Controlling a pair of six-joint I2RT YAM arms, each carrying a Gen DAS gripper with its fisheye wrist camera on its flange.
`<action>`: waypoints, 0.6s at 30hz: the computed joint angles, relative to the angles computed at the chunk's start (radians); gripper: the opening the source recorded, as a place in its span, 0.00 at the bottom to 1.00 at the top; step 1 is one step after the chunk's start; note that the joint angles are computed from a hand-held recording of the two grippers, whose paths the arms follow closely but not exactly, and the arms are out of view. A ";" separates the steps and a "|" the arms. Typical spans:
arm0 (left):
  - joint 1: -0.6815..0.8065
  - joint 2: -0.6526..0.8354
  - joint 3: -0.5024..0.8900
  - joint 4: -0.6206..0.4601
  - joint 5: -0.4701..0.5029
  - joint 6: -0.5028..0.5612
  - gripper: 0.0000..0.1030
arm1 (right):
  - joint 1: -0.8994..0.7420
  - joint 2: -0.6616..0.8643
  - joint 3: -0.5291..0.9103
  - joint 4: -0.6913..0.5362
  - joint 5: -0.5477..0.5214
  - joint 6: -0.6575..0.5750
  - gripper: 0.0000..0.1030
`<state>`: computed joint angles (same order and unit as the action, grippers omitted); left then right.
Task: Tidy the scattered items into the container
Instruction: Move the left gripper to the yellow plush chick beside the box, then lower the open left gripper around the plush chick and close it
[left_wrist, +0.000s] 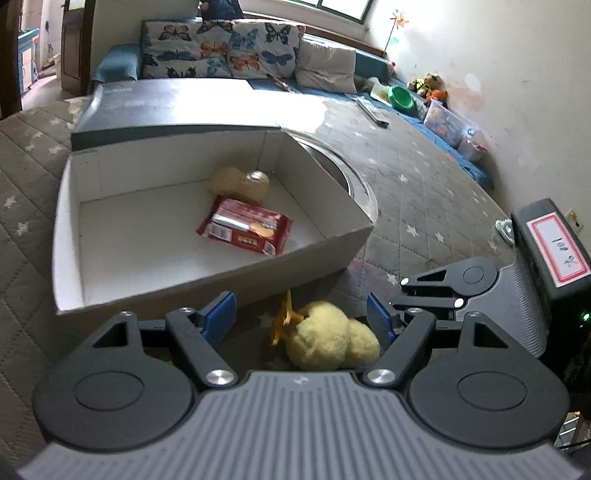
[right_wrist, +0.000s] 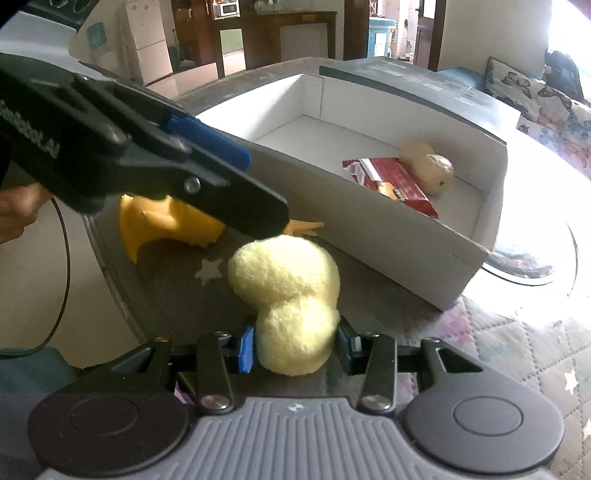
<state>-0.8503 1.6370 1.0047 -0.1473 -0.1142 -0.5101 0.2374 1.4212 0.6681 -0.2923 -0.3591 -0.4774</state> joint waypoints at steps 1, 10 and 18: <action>-0.001 0.010 0.007 -0.001 0.004 -0.002 0.74 | -0.011 -0.007 0.001 -0.013 -0.002 -0.010 0.41; 0.009 0.118 0.079 0.001 0.054 -0.008 0.74 | -0.021 -0.018 -0.018 0.000 -0.007 -0.005 0.42; 0.038 0.187 0.114 0.009 0.108 -0.023 0.74 | -0.028 -0.002 -0.016 0.013 -0.017 -0.007 0.42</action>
